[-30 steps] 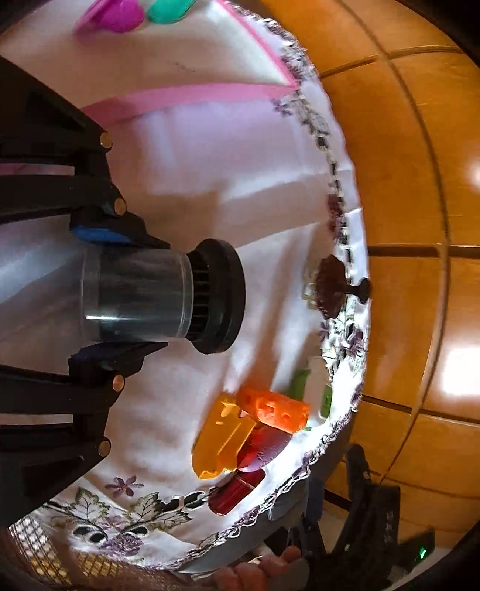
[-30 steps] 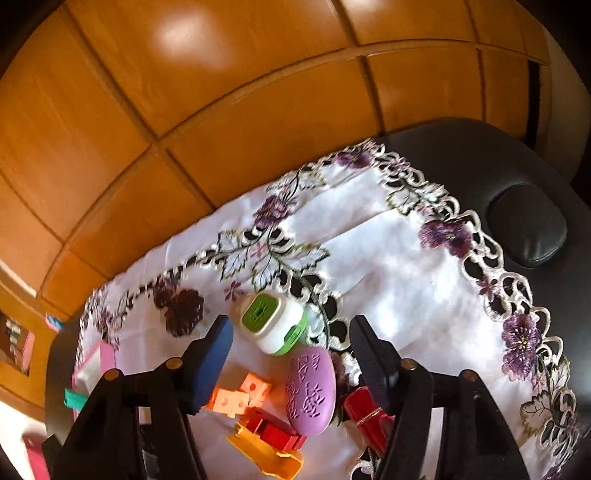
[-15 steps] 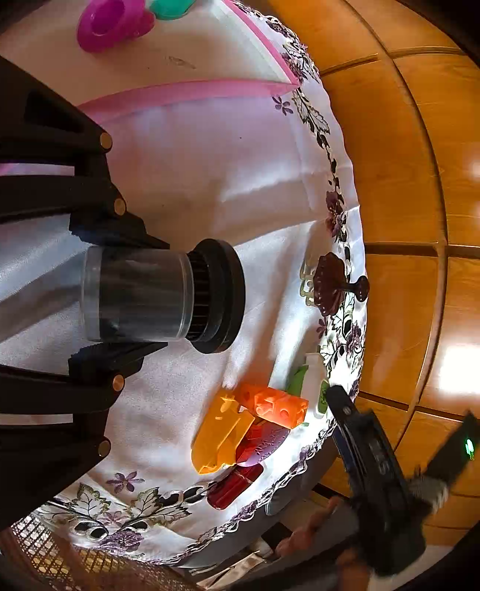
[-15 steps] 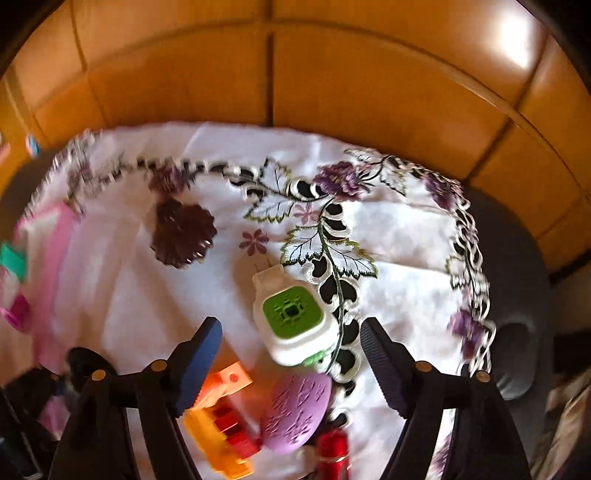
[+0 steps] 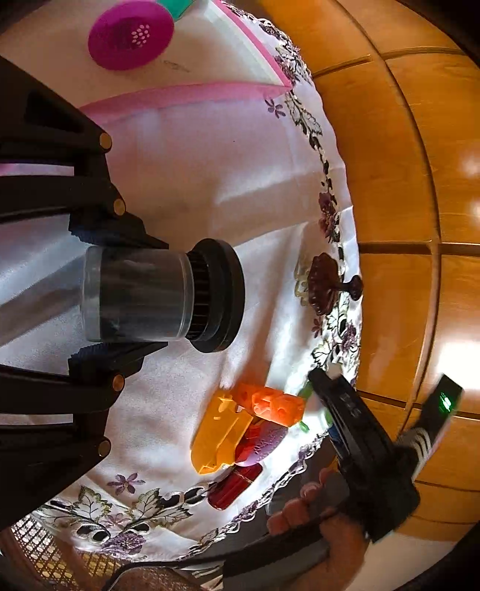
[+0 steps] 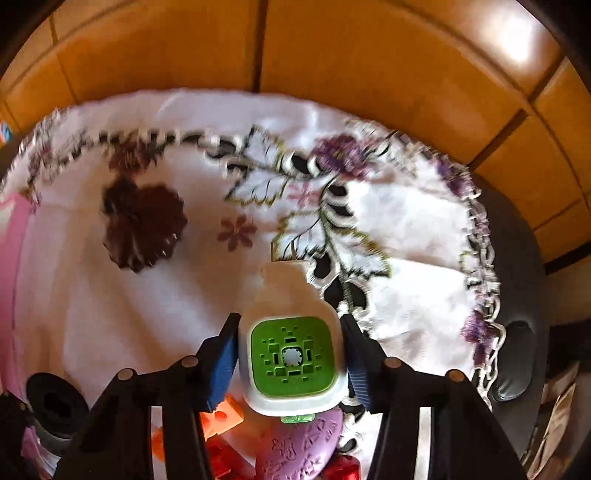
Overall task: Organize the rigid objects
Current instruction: 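Lift the jar with the left tool while the right tool grasps the green-white plug device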
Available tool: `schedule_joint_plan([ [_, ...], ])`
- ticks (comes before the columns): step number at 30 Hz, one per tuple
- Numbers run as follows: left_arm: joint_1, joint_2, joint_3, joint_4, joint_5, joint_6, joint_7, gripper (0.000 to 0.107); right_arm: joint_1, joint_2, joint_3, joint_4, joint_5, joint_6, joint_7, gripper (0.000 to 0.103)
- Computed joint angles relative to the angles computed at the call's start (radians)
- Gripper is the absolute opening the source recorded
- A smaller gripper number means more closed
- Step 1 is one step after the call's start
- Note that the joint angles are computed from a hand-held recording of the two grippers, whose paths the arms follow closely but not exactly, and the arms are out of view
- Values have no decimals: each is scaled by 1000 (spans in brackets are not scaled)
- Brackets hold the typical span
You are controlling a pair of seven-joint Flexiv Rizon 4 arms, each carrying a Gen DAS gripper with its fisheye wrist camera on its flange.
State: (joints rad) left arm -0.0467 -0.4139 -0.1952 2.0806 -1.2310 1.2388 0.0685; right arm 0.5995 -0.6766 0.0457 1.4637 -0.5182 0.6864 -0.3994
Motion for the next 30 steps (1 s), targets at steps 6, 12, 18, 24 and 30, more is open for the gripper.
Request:
schedule_joint_plan([
  [6,7,59,12,10,-94,-40,46,42,38,104,-39,126,-147,160,169,53],
  [12,-2,121,75,14,-147,-81,31,42,44,73,-15,123,-182,369,204,53],
  [18,-3,172,118,16,-224,-58,40,43,87,-64,33,-30,-72,252,22,53],
  [24,6,189,149,14,-263,-27,26,43,118,-114,5,-74,-29,176,-45,53],
  [30,20,179,159,1,-273,-17,-1,43,102,-118,13,-57,30,221,-40,52],
])
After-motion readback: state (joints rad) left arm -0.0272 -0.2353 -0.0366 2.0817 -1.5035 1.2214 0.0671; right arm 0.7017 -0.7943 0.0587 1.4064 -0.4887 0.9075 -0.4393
